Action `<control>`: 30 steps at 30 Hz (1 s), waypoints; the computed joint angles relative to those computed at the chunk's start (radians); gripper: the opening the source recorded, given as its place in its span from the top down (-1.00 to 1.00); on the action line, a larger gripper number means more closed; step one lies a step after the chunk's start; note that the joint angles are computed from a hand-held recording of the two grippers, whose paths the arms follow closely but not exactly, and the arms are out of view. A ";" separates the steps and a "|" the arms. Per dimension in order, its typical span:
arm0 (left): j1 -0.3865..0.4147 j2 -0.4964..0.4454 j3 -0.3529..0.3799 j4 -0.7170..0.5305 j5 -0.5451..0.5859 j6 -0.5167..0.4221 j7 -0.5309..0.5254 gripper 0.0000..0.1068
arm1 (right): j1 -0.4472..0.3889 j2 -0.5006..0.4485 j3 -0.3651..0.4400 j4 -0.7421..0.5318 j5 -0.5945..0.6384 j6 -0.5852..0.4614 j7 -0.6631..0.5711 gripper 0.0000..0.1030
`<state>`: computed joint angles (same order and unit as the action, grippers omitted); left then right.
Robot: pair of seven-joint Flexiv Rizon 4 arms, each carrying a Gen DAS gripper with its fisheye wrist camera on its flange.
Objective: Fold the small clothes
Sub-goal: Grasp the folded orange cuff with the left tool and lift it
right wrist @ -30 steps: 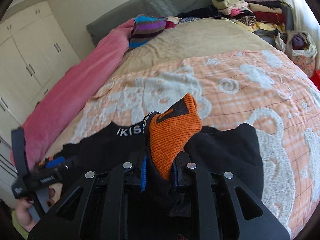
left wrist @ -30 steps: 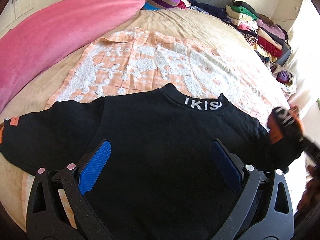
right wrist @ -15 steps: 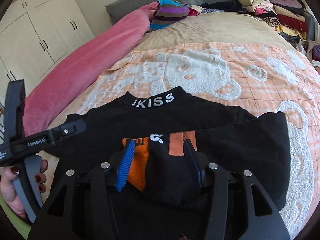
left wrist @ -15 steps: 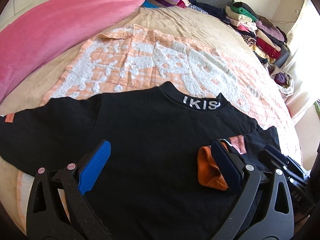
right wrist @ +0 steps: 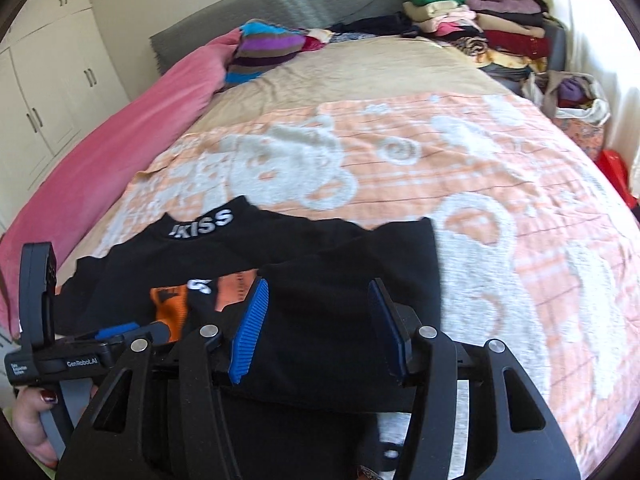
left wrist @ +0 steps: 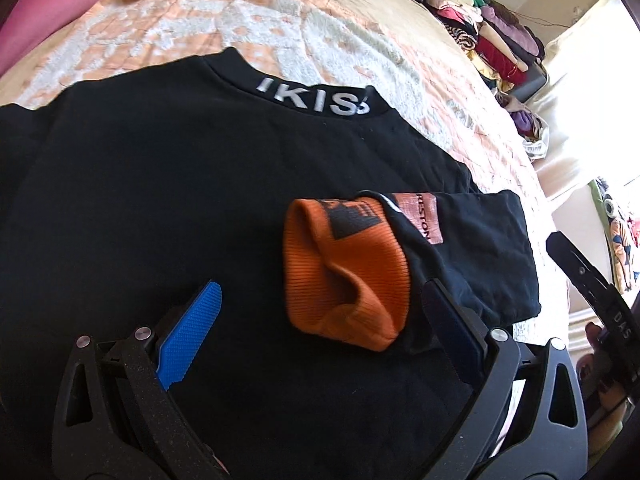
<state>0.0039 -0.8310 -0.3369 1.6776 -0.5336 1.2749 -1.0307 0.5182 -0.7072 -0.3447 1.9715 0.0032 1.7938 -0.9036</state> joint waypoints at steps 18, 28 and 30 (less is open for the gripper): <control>0.287 0.008 -0.367 0.105 0.083 0.289 0.127 0.88 | 0.024 0.010 -0.021 0.016 -0.004 -0.010 -0.001 0.01; 0.287 0.035 -0.218 0.063 0.116 0.215 0.014 0.88 | -0.027 -0.025 0.053 -0.069 -0.095 -0.081 -0.016 0.01; 0.254 0.032 -0.164 0.049 0.103 0.185 0.004 0.88 | -0.037 -0.034 0.064 -0.084 -0.112 -0.095 -0.013 0.01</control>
